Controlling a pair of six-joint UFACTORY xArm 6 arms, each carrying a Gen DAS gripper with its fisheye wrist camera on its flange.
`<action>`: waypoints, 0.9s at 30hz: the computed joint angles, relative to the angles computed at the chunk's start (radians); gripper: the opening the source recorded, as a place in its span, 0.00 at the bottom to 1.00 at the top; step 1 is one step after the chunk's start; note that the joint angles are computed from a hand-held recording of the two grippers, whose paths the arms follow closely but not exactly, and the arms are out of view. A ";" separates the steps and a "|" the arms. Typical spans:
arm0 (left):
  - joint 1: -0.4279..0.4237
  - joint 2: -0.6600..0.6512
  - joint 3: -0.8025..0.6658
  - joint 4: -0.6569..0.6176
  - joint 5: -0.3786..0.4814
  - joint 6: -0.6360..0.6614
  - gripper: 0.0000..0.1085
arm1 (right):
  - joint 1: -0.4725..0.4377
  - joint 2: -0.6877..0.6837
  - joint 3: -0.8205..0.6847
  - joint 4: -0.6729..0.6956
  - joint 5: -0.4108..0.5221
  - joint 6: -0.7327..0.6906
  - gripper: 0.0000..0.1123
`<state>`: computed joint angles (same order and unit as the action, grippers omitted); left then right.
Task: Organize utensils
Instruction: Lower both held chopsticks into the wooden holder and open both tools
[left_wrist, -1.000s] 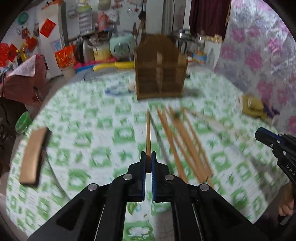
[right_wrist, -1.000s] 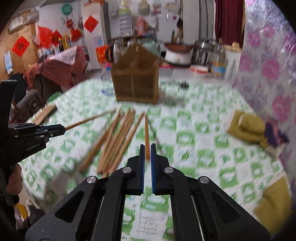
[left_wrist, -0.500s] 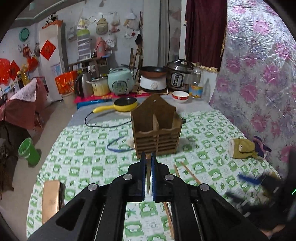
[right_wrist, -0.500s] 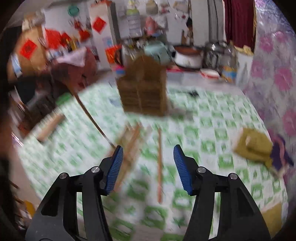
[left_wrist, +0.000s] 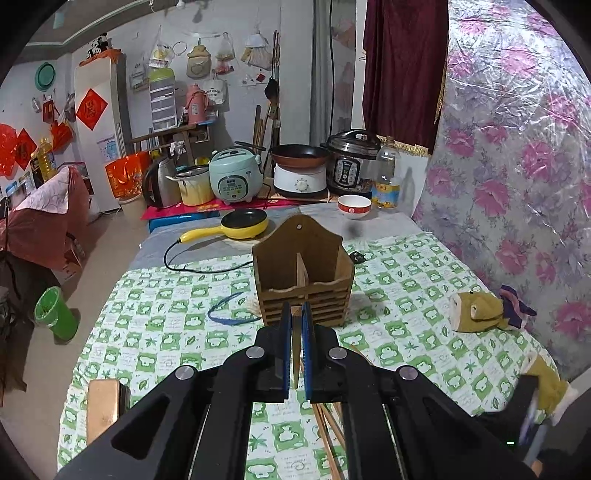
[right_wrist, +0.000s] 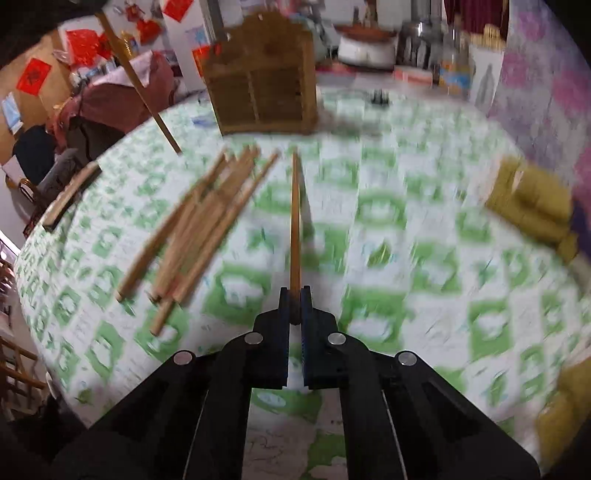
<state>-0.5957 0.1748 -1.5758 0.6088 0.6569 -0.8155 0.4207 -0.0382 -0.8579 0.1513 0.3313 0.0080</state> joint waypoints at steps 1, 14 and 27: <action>0.000 0.006 -0.013 0.006 0.006 -0.001 0.05 | -0.002 -0.009 -0.006 -0.036 -0.012 0.019 0.06; 0.020 0.251 -0.497 -0.018 0.111 0.112 0.05 | -0.027 0.216 -0.600 0.019 0.049 -0.095 0.06; 0.100 0.538 -0.776 -0.016 0.112 0.070 0.32 | -0.034 0.605 -1.119 -0.057 0.228 0.021 0.09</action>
<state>-0.4957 0.7127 -2.3518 0.5926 0.7692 -0.7455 0.3863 0.5669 -1.9773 0.0941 0.5590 0.0287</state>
